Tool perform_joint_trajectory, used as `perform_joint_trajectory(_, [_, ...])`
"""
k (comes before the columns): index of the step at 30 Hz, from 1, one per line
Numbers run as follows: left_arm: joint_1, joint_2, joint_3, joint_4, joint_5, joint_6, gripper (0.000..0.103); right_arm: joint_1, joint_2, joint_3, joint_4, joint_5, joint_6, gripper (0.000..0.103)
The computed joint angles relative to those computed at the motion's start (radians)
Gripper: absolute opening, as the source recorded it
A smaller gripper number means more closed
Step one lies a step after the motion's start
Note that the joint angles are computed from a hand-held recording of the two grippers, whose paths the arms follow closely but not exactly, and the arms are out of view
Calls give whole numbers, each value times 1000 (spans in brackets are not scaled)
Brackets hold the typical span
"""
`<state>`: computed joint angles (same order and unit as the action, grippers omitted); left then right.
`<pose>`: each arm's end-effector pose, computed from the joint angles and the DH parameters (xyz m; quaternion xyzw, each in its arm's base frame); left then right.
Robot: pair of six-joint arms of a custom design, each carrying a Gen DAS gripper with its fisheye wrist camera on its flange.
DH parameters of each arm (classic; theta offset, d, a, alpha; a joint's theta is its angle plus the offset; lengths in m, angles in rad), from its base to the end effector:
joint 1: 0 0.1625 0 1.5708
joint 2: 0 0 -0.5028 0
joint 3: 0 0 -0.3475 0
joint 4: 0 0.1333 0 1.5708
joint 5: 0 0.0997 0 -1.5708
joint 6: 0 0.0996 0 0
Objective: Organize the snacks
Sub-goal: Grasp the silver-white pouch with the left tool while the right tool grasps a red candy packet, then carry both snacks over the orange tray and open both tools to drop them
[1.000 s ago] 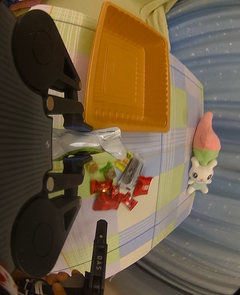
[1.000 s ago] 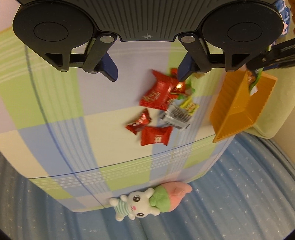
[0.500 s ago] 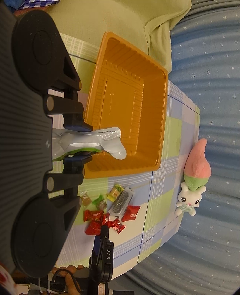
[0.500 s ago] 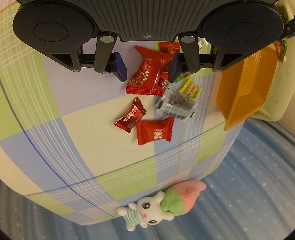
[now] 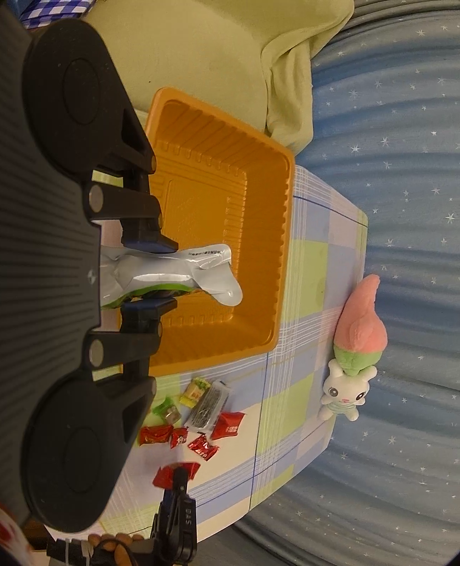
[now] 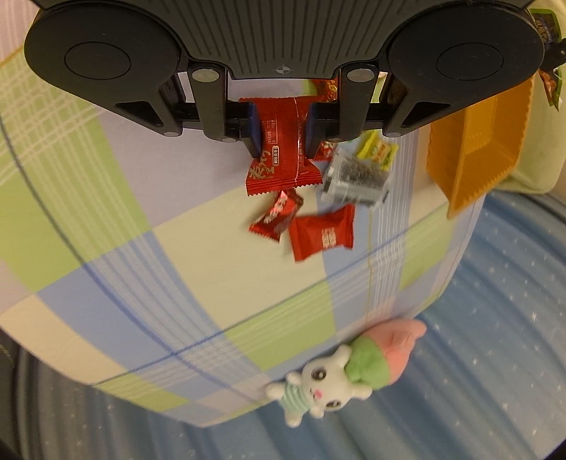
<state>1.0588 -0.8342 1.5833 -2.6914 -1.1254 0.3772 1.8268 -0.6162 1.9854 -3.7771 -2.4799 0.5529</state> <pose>-0.1980 -0.7121 0.2508 0.3754 0.8829 -0.1943 0.2044 0.2029 -0.5590 0.1457 -0.2979 -0.7855 0.4936 0.2251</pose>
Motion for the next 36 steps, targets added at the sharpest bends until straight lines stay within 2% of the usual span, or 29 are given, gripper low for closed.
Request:
perform_joint_trajectory(3, [8,9,-33,9,-4,15,24,23,-6,-16,11,-18,2,26])
perform_joint_trajectory(7, [20,24,-86,30,-6,37,24,53,1,-64,39,-4,-15,26])
perform_joint_trajectory(12, [36,45,-146,36,-13,66,24,80,34,-168,105,63,-64,26])
perform_joint_trajectory(21, [71,107,-284,108,-14,118,24,94,132,-414,293,188,-157,26])
perform_joint_trajectory(27, [95,150,-361,159,-4,161,24,85,193,-550,418,201,-167,26])
perform_joint_trajectory(36, [124,203,-463,262,6,199,24,72,242,-656,526,205,-158,26])
